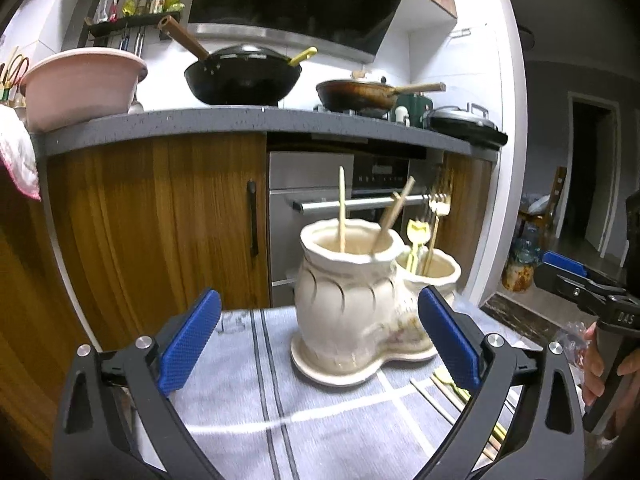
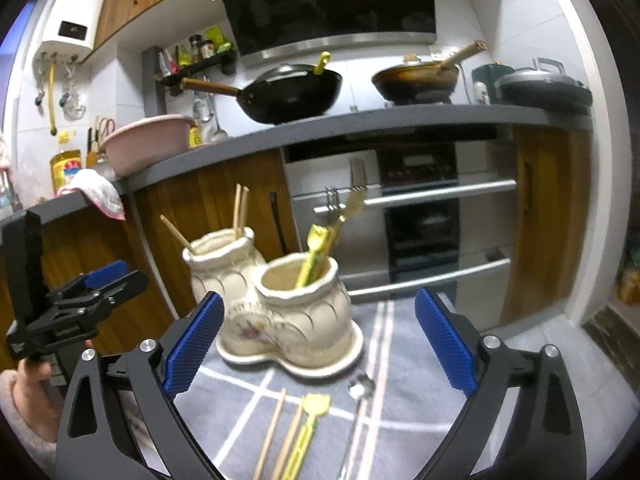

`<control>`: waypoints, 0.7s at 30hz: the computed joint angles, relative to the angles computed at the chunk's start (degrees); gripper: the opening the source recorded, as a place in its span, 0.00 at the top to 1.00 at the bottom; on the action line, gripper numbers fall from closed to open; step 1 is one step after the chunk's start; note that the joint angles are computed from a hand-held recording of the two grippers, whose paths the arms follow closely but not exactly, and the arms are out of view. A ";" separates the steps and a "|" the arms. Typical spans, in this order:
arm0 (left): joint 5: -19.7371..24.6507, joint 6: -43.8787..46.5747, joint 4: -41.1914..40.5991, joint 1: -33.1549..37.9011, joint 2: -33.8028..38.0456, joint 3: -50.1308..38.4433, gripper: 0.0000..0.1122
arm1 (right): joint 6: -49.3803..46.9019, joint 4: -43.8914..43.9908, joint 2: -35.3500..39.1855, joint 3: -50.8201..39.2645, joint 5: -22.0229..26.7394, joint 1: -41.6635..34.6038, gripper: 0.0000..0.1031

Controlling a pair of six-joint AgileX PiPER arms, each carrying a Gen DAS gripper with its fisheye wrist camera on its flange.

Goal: Organize utensils
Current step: 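Withdraw both open tools back toward the remaining utensils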

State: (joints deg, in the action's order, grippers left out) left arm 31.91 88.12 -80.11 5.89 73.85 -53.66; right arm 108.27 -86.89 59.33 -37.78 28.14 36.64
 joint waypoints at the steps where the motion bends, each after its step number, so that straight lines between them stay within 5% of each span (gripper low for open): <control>1: -0.21 -1.24 1.23 -0.23 -0.76 0.66 0.13 | -0.55 1.04 -0.40 0.47 0.34 0.17 0.07; 8: -2.86 -6.95 8.06 -2.73 -4.79 4.91 0.13 | -9.55 12.51 -1.31 2.14 2.14 -0.30 0.07; 15: -6.42 -24.51 24.66 -9.33 -6.41 7.55 0.13 | -14.06 17.43 0.72 1.84 7.98 0.03 0.07; 21: -9.50 -40.68 39.35 -15.27 -5.33 8.32 0.13 | -16.48 19.91 0.69 2.60 6.86 -2.44 0.07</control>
